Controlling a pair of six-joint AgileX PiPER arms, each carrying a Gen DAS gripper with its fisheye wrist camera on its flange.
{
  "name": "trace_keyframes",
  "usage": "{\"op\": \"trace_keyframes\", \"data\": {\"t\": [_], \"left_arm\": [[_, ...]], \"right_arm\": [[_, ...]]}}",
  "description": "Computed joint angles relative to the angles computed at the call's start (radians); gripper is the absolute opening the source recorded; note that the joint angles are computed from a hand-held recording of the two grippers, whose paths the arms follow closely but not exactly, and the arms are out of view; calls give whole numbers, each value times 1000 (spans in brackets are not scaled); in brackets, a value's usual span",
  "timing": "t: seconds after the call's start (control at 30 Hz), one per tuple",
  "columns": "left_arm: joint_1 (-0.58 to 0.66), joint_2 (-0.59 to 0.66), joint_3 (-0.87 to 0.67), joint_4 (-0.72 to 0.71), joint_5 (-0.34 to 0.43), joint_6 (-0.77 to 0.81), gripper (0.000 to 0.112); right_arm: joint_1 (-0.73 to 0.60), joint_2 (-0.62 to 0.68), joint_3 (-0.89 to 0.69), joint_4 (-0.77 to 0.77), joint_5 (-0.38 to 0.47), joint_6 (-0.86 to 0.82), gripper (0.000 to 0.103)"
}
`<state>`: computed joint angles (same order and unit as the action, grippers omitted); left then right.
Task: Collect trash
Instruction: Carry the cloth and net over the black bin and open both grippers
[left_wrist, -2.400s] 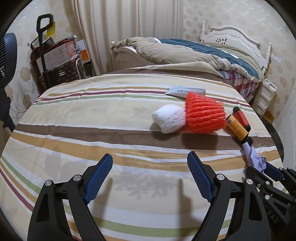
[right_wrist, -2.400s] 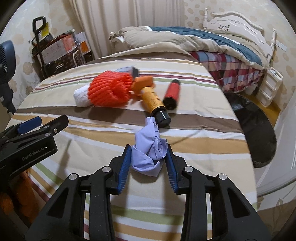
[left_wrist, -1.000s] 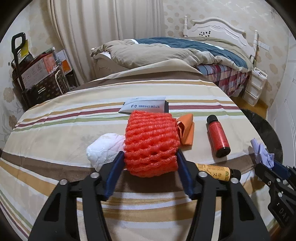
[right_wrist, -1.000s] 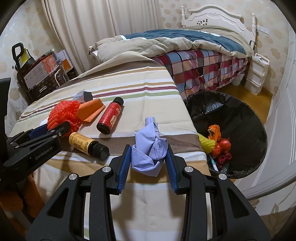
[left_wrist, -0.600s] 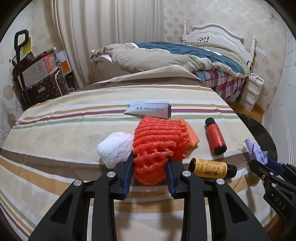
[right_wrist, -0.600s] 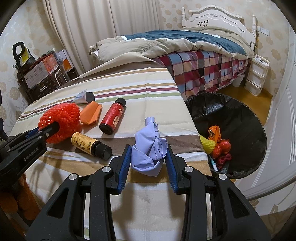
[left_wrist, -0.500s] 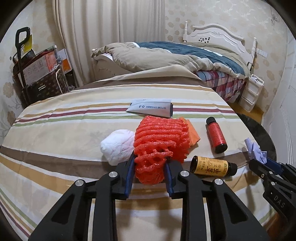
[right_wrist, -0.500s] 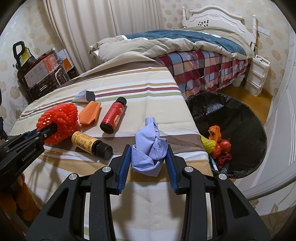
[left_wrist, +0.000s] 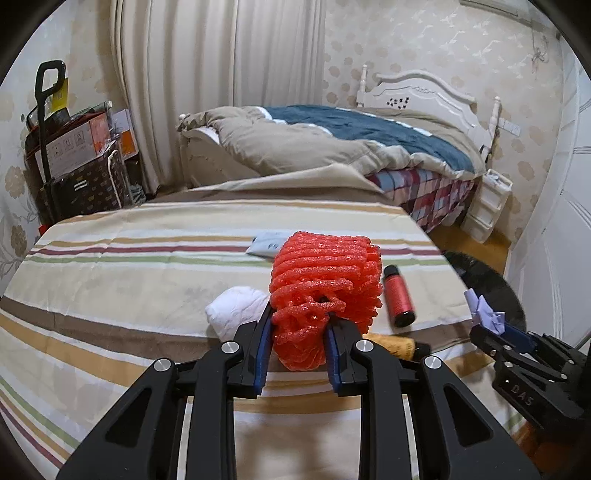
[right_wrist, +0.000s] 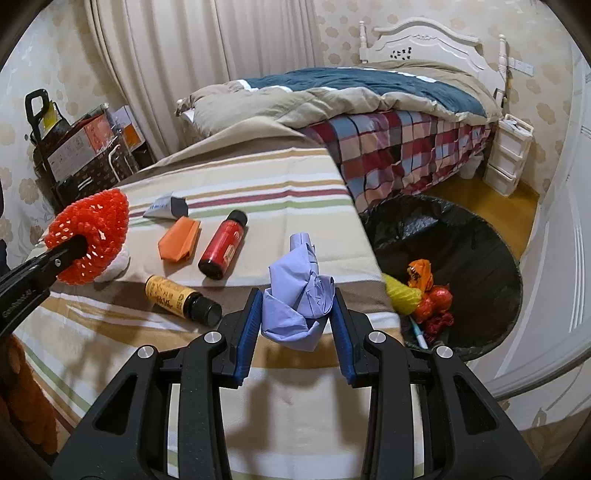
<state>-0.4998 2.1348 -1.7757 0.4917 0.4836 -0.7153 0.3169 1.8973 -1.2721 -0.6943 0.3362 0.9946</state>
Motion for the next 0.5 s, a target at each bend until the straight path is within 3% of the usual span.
{"op": "trace_keyframes", "data": {"t": [0.33, 0.5], "left_arm": [[-53, 75, -175, -114, 36, 150, 26], [-87, 211, -427, -231, 145, 288, 26]], "right_arm": [[-77, -49, 16, -110, 8, 94, 36], [-133, -51, 8, -146, 15, 113, 36]]}}
